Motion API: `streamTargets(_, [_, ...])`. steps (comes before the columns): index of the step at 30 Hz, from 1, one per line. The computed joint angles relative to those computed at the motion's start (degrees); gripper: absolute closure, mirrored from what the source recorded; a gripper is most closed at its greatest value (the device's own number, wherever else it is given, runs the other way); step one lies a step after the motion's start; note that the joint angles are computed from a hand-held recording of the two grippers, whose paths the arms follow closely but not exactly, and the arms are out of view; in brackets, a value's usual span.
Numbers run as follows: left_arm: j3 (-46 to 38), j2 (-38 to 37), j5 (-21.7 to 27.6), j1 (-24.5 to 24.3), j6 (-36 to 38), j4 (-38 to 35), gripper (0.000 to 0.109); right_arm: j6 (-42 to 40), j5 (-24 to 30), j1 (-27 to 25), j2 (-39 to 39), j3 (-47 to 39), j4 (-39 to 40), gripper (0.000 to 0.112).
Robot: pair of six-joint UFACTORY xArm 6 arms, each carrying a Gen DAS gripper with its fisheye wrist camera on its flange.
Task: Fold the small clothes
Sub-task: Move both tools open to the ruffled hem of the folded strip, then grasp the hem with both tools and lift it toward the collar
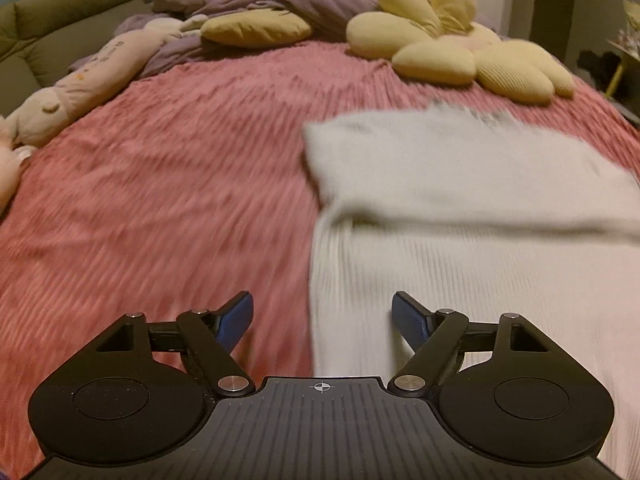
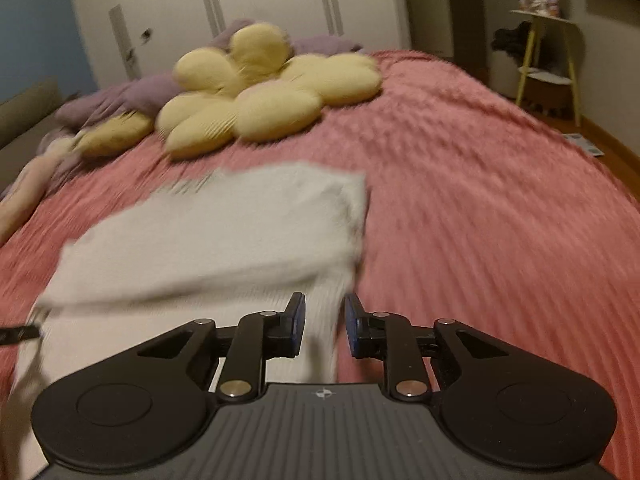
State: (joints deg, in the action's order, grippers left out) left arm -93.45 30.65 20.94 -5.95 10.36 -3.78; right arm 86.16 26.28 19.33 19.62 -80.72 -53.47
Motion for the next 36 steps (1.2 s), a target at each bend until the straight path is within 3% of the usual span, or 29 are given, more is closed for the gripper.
streamTargets(2, [10.59, -6.48, -4.02, 0.50, -0.41, 2.71, 0.023, 1.16, -1.11, 1.91, -4.83, 6.66, 0.96, 0.090])
streamTargets(5, [21.64, -13.74, -6.61, 1.04, 4.30, -0.31, 0.021, 4.59, -1.22, 4.94, -11.43, 15.51, 2.18, 0.090])
streamTargets(9, [28.93, -19.32, -6.71, 1.31, 8.16, -6.53, 0.020, 8.96, -0.46, 8.23, -18.19, 24.27, 2.47, 0.089])
streamTargets(16, [31.96, -23.07, -2.14, 2.10, 13.83, -17.58, 0.021, 10.98, 3.41, 11.06, -20.93, 26.52, 2.98, 0.089])
streamTargets(19, [32.16, -24.11, 1.39, 2.88, 17.61, -22.09, 0.027, 9.59, 3.53, 11.76, -22.03, 27.60, 4.06, 0.085])
streamTargets(22, [32.67, -25.06, 4.01, 3.33, 18.91, -22.71, 0.035, 8.31, 2.52, 12.20, -23.65, 29.61, 6.18, 0.080])
streamTargets(28, [33.24, -26.91, 9.49, 4.44, 24.60, -26.45, 0.038, 5.61, -0.75, 13.66, -27.98, 35.37, 11.13, 0.079])
streamTargets(32, [34.32, -27.90, 9.47, 4.38, 25.58, -24.83, 0.045, 5.60, -3.28, 14.25, -29.44, 38.22, 12.65, 0.079])
streamTargets(36, [34.74, -29.07, 11.12, 4.77, 27.14, -24.63, 0.061, 6.69, -3.51, 14.36, -29.24, 38.22, 12.02, 0.081])
